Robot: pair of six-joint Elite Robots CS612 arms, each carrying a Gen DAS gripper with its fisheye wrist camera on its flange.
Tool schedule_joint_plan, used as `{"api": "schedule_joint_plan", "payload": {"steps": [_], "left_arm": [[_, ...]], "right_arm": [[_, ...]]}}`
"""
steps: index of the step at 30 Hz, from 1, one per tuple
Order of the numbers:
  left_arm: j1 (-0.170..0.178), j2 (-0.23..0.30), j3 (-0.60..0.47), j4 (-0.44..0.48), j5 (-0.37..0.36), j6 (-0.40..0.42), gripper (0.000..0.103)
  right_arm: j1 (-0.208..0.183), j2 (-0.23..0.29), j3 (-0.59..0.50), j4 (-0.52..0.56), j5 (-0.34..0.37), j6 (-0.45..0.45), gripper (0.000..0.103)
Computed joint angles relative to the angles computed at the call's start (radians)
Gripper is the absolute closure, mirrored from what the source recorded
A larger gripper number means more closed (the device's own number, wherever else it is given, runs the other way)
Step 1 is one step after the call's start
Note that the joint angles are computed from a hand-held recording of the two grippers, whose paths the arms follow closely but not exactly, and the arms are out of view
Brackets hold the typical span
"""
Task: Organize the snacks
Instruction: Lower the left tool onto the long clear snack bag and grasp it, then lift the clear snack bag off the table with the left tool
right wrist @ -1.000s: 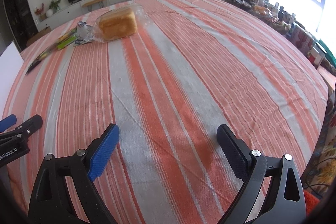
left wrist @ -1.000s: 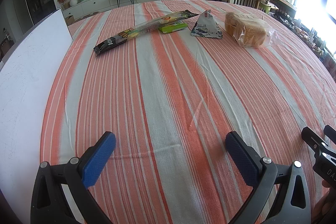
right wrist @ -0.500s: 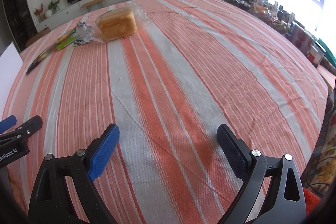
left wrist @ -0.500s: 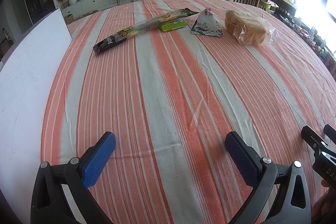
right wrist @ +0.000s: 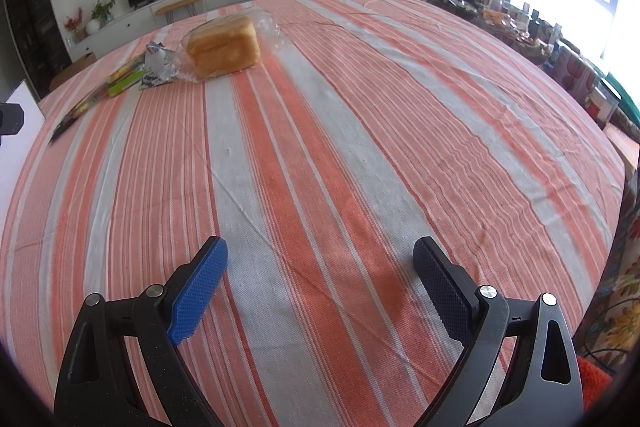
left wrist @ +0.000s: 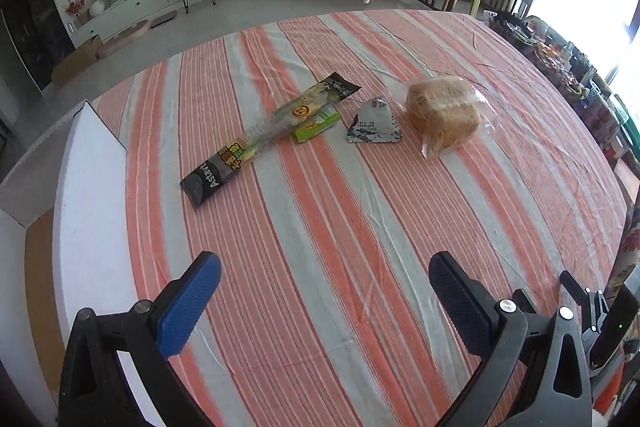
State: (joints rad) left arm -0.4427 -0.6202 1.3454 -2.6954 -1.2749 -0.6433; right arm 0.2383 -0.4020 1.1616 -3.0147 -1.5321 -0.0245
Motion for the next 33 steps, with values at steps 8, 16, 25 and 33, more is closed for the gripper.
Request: {"api": "schedule_joint_plan", "payload": {"steps": [8,16,25,33], "left_arm": [[0.065,0.120,-0.230,0.296,0.106,0.204,0.001],[0.096,0.232,-0.384,0.342,0.113,0.333,0.000],[0.122,0.160,-0.241,0.180,-0.178,0.111,0.078],[-0.003,0.000,0.082,-0.035,-0.139,-0.273,0.090]], "right_arm": [[0.000,0.000,0.000,0.000,-0.001,0.001,0.007],[0.000,-0.001,0.001,0.001,0.000,0.000,0.007],[0.000,0.000,-0.001,0.003,-0.001,0.003,0.007],[0.001,0.000,-0.001,0.005,-0.002,0.005,0.007]]}}
